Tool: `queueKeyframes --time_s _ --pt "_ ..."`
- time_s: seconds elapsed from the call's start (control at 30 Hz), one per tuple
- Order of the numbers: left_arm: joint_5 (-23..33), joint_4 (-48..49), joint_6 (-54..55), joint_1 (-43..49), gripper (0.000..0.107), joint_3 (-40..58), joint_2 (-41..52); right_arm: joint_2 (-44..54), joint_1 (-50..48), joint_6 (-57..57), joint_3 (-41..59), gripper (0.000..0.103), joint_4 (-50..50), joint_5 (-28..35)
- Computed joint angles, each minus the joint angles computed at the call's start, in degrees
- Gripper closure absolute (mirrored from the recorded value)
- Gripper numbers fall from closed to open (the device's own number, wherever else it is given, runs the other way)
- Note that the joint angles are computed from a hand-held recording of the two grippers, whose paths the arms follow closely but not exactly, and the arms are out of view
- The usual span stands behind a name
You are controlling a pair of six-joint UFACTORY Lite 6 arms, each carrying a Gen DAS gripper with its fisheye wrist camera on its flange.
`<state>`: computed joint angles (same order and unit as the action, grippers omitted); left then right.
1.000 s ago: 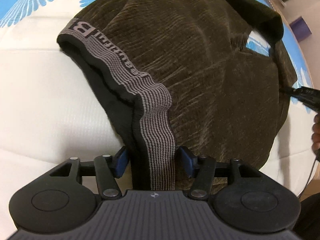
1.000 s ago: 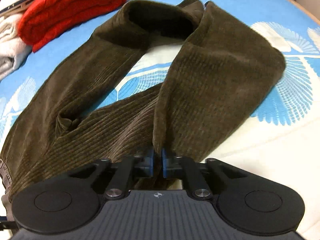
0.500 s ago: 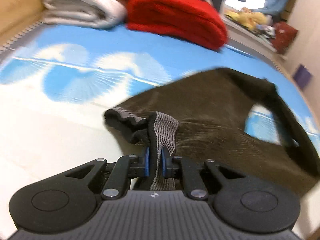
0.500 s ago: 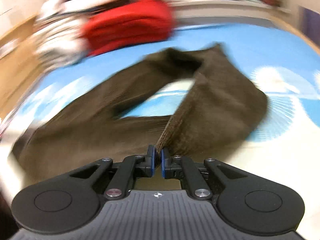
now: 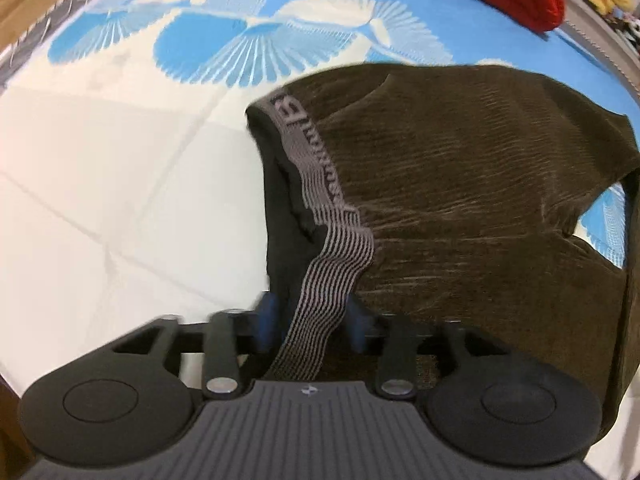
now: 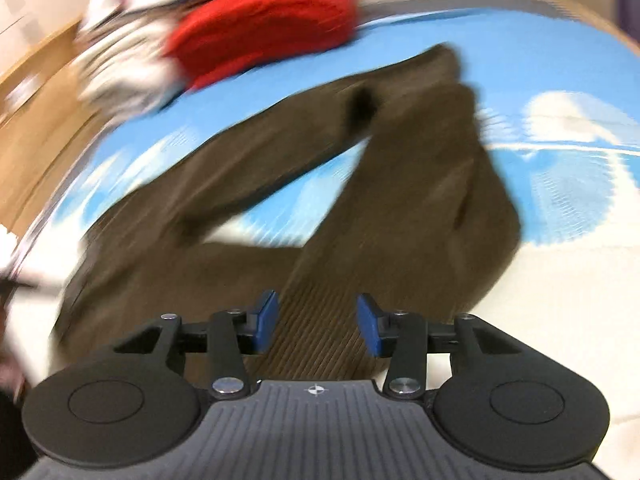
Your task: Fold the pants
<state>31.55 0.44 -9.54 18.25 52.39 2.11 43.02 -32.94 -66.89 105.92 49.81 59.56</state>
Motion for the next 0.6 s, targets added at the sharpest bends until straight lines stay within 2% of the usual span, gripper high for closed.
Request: queueKeyframes --time_s 0.13,0.2,0.27,0.43,0.5,0.53,0.6 --pt "1.7 -3.4 2.1 1.4 0.046 0.5 1.6 2.3 9.9 7.5 -1.4 0.056 -2.5 -14.0" --pt "2.2 -2.6 0.8 1.1 0.045 1.9 3.2 4.3 13.0 11.2 -0.2 0.054 -5.3 -17.5" --pt "2.2 -1.4 -0.7 0.6 0.042 2.9 4.7 8.5 16.2 16.0 4.0 0.051 -8.6 -18.4" --pt "2.1 -0.6 -1.4 0.5 0.042 3.6 6.7 9.9 23.2 23.7 1.8 0.05 -22.1 -25.5" --pt "2.2 -0.5 -1.2 0.7 0.042 3.6 6.8 9.0 23.7 25.0 0.3 0.064 -25.9 -27.6" --pt "2.2 -0.2 -1.2 0.7 0.042 3.7 6.9 8.7 22.9 24.8 0.7 0.081 -25.8 -26.6" --pt "2.0 0.3 -1.0 0.4 0.042 3.6 7.0 8.0 19.3 21.8 1.9 0.085 -21.8 -22.9"
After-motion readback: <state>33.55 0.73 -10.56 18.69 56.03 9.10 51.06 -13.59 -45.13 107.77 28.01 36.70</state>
